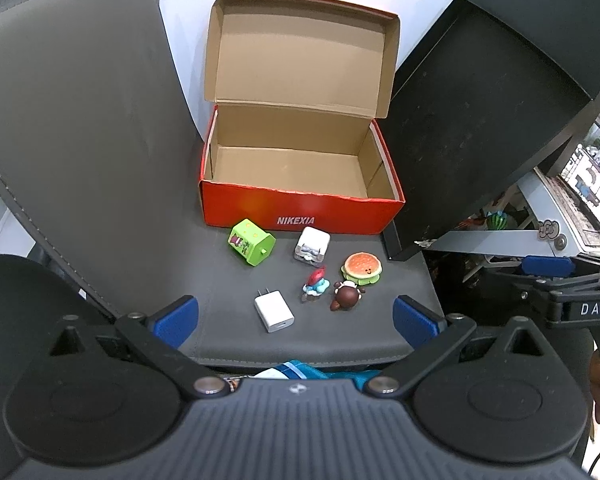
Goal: Organize objects
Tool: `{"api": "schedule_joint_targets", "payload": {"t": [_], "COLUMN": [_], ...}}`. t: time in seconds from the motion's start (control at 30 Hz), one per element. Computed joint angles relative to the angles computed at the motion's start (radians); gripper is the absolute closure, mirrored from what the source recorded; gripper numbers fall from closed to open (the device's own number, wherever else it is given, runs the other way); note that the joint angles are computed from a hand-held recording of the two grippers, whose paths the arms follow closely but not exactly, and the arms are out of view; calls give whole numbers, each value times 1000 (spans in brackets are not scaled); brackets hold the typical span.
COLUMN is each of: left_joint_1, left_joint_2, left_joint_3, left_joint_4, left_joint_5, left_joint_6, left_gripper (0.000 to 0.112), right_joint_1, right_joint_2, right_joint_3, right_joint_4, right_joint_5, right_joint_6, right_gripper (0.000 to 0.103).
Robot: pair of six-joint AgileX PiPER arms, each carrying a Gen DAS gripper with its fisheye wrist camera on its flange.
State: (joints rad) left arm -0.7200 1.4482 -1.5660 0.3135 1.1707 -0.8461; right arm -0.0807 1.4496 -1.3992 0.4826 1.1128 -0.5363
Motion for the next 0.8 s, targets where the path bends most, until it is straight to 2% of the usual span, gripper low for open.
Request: {"api": "schedule_joint_targets", "payload": {"t": [0.33, 0.6, 0.8], "left_joint_1": [35, 70, 73], "left_joint_2": [40, 88, 136], "left_joint_3": [7, 11, 1], "left_joint_4": [-43, -79, -17], "left_joint_5": [-24, -69, -84], "left_joint_6": [27, 48, 18], "left_gripper": [10, 10, 10], "right_joint_1": [-10, -26, -16], "right_joint_2": [43, 85, 137], "right_joint_3": [17, 41, 52], "right_joint_4": [-3, 24, 39], "right_joint_5": [-14, -88, -155], "right_joint_6": [9, 2, 37], "right_gripper": [0, 0, 0]}}
